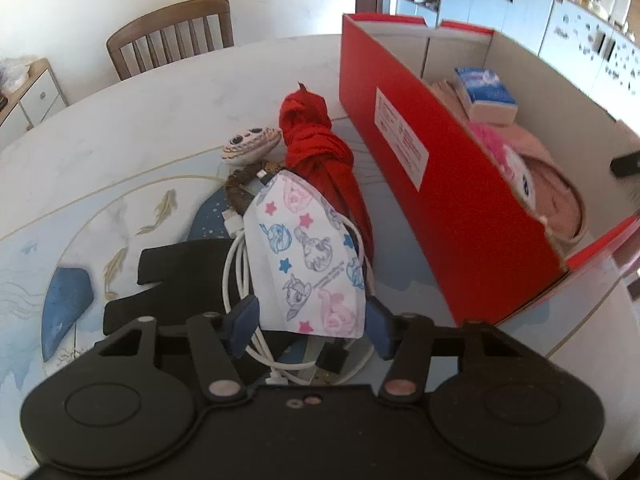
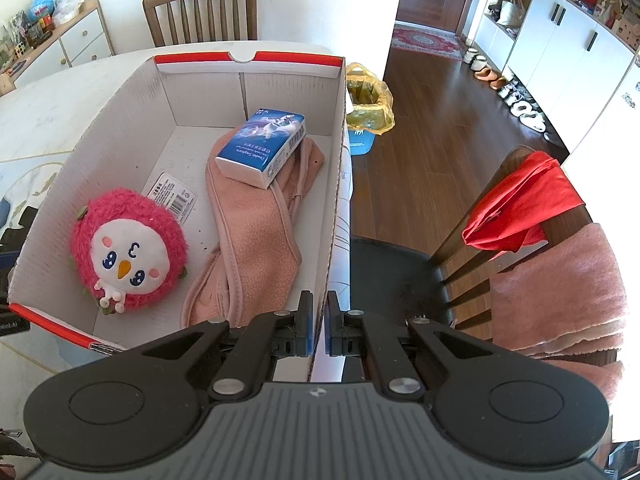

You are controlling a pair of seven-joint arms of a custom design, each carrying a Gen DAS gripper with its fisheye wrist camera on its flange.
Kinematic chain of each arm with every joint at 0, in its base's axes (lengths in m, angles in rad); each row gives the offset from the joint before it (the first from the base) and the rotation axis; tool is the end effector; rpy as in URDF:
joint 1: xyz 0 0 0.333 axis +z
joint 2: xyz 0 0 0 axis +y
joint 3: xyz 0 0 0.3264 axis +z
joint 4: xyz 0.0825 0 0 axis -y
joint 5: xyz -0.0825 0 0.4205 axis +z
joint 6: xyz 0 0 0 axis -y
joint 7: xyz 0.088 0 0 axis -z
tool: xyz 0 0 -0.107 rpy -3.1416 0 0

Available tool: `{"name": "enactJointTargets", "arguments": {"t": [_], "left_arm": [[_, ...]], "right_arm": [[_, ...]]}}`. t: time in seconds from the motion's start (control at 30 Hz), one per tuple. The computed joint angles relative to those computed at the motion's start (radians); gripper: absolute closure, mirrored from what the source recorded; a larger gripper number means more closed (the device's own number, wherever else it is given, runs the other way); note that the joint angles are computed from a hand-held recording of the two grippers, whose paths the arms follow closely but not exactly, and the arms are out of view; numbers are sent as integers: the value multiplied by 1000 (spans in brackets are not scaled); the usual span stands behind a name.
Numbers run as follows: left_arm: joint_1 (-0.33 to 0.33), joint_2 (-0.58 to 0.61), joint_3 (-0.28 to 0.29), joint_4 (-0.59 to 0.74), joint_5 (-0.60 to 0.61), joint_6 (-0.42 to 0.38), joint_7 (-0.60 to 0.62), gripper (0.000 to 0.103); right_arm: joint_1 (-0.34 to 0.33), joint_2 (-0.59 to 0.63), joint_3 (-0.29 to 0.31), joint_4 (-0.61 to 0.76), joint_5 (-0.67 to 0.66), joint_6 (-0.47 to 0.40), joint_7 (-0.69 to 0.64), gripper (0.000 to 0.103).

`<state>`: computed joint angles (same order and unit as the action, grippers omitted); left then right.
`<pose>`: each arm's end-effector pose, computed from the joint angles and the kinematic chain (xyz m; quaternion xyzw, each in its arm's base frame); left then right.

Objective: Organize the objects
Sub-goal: 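Move the left gripper to the white printed face mask on the table, then close the left gripper on the face mask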

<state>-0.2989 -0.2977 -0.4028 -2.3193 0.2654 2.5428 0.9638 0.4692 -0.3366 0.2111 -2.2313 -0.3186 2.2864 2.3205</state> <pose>0.3967 -0.3534 0.4975 -0.5725 0.7689 -0.2154 0.1860 0.4026 0.3277 0.5449 -0.7164 0.6504 -0.1845 0.1724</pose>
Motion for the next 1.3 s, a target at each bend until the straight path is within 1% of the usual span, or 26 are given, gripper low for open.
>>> {"name": "enactJointTargets", "arguments": {"t": [0.07,0.1,0.2,0.27,0.37,0.43,0.57,0.63,0.7,0.8,0.9,0.97,1.07,1.3], "left_arm": [[1,-8,1,-4,-1,-1,-6,51],[1,-13,2,-6,-3,0,-6,55],[5,-38,4,-22,-12,18,-15,60],[7,-53,7,-31,-27,27,-16,60],[25,-68,-5,-38,-22,27,-33,61],[36,-76,-12,-43,-16,29,-53,67],[58,-75,-25,-41,4,14,-88,70],[63,-63,-26,-34,15,2,-97,80],[68,-51,-24,-27,24,0,-114,85],[74,-29,-19,-11,46,1,-131,96],[71,-14,-12,2,65,2,-134,103],[61,-13,1,0,55,19,-122,103],[66,-20,-5,2,76,19,-134,103],[45,-63,15,13,17,34,-75,103]], "right_arm": [[0,0,0,0,0,-1,-1,98],[0,0,0,0,0,-1,-1,98],[0,0,0,0,1,0,0,98],[0,-1,0,-1,0,1,0,98],[0,0,0,0,0,-1,-1,98],[0,0,0,0,1,-1,-1,98],[-1,1,0,0,0,-1,-2,98],[-1,3,0,1,0,-1,-2,98],[0,6,1,4,-1,-2,-3,98],[0,9,1,5,-2,-2,-3,98],[0,12,0,7,-2,-1,-4,98],[0,12,0,7,-2,-1,-4,98],[0,12,0,6,-1,1,-2,98],[0,11,-2,3,3,7,-1,98]]}}
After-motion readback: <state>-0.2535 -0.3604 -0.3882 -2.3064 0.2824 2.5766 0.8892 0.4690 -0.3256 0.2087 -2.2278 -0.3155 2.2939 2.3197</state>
